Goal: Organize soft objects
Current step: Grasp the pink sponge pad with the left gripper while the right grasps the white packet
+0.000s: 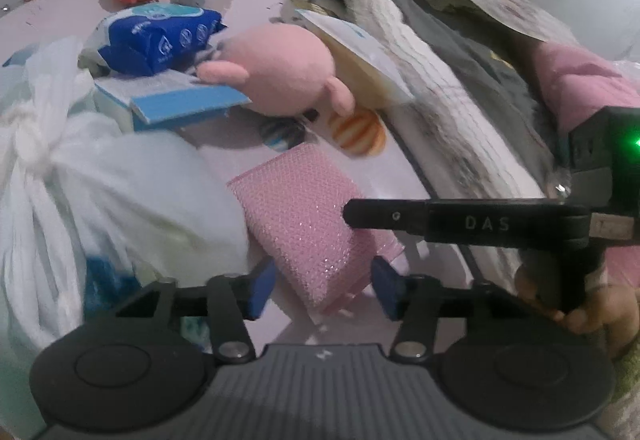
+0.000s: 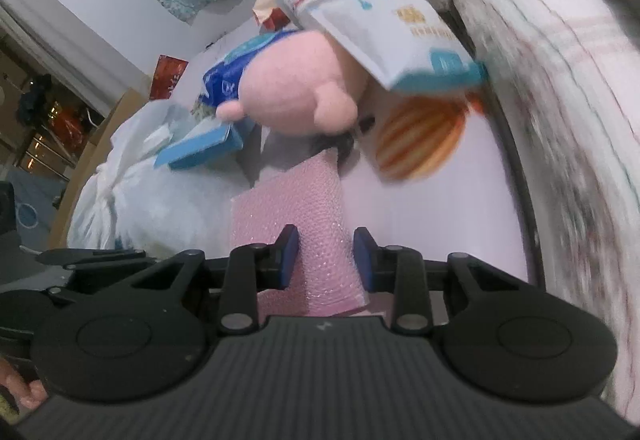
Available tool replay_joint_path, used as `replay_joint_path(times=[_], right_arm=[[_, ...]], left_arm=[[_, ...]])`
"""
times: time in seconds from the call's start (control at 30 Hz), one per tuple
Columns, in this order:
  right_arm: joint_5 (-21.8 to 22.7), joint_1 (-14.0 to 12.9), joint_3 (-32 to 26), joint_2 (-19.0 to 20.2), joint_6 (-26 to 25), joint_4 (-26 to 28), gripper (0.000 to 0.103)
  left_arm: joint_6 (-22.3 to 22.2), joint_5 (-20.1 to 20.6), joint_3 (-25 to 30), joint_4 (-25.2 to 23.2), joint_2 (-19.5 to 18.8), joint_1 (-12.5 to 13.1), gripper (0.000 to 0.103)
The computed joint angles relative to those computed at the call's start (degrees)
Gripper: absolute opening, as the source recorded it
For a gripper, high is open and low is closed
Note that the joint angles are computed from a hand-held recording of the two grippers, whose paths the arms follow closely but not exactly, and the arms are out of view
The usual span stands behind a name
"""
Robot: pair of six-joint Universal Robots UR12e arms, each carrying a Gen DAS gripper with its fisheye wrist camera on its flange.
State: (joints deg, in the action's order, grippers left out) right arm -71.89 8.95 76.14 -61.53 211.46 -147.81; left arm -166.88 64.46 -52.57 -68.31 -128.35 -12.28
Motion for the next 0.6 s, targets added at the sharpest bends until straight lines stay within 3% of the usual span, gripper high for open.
replay_joint_path(times=[0.07,0.2,0.33,0.43,0.5,0.6], right_arm=[[0.18,0.11,1.84,-1.24,1.27,-0.38,0.029],[2.98,0.1,5.89,-3.6,4.2,-2.0,0.029],[4.9,-0.34,9.0,-5.17,7.4,-5.82,0.032],[2.24,-0.7,10.09,-6.4,7.4,-9.65,0.034],[-0.54,-0.72,9.51,-6.69,5.65,-10.92,0.04],[-6.48,-0.15,6.09,-5.8,-1.29,-8.91,0.05]], left_arm=[[1.66,-1.71,-1.22,-1.11,0.91,0.25,0.07],[4.84,-3.27,-2.6,-4.01,2.04,0.27,0.077],[5.16,-2.41,-3.15,-2.4,2.22,-0.3,0.085],[3.93,-1.18,-1.87,-2.39,1.42,-0.83,0.09],[3.57,0.15,-1.0,-2.14,0.82,-1.27,0.094],[2.81,3.73,0.96,-2.61,-0.56,-2.35,0.095]])
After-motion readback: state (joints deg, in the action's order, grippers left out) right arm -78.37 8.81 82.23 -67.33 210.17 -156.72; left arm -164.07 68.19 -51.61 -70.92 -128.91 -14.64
